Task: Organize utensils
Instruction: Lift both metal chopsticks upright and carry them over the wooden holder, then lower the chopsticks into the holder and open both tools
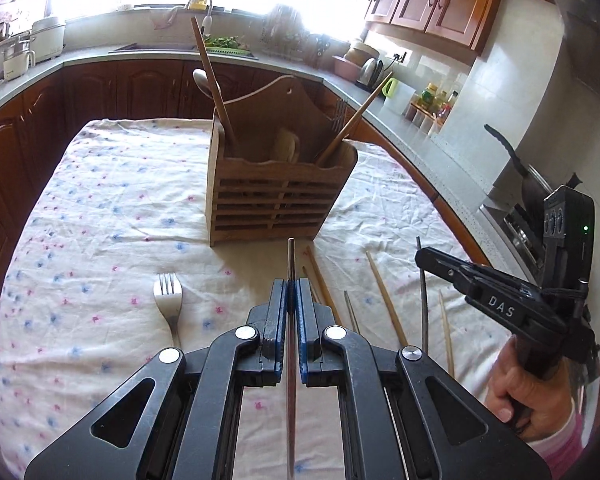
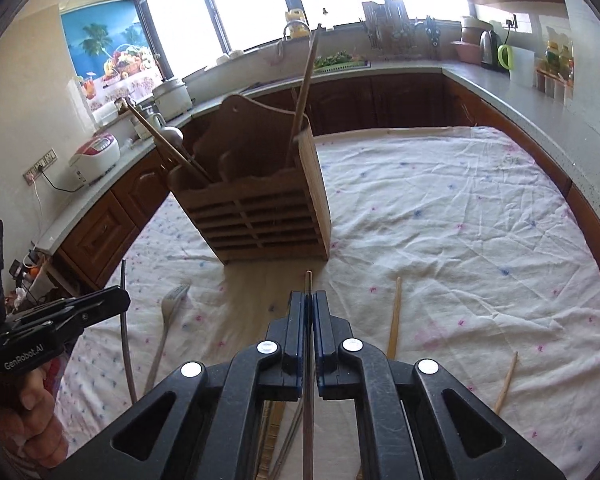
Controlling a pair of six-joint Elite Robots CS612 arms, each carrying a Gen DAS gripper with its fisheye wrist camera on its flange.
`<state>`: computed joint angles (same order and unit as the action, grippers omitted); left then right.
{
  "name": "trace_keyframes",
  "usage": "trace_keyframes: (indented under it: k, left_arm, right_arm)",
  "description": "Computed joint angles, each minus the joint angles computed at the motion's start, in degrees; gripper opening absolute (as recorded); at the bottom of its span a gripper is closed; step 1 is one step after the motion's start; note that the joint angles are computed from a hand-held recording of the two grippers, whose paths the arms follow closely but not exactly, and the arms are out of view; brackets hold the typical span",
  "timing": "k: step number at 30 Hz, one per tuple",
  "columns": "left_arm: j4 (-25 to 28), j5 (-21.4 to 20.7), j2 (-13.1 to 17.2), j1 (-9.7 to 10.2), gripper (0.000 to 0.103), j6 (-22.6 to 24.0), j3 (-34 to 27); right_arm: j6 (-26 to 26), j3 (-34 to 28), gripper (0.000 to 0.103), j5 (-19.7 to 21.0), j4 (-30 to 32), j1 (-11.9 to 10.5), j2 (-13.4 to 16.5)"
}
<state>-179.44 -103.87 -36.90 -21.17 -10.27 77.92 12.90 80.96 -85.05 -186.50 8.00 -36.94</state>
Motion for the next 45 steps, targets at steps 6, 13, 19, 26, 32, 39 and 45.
trace_keyframes:
  k: [6, 13, 19, 26, 32, 39, 45]
  left_arm:
    - [-4.3, -0.7, -2.0, 0.6, 0.004, -0.9, 2.9]
    - [-7.9, 0.1, -3.2, 0.84, 0.004, -1.5, 4.5]
    - [-9.8, 0.9, -3.4, 0.95, 0.004, -1.8, 4.4]
    - [-11.6, 1.9, -3.0, 1.0, 0.004, -2.1, 2.6]
    - [-13.2, 3.1, -2.2, 1.13, 0.004, -2.2, -0.4]
    - [-14.7, 4.2, -0.6, 1.44, 0.004, -2.3, -5.5]
    - [-15.6, 6.7, 1.8, 1.44, 0.004, -2.1, -11.2]
  right_arm:
    - [0.8, 2.1, 0.004, 0.2, -5.2, 0.3, -2.0]
    - [0.4, 3.3, 0.004, -1.0, -10.5, 0.3, -3.4]
    - [0.3, 2.7, 0.004, -1.4, -12.4, 0.3, -3.5]
    - [1.2, 0.8, 0.004, -1.2, -13.6, 0.1, -3.0]
    - [2.1, -1.9, 0.004, -1.5, -15.1, 0.1, -2.2]
    - [2.4, -6.7, 0.004, -2.3, -15.9, -0.1, -0.8]
    - [2.8, -12.6, 0.004, -3.4, -15.6, -0.2, 1.4]
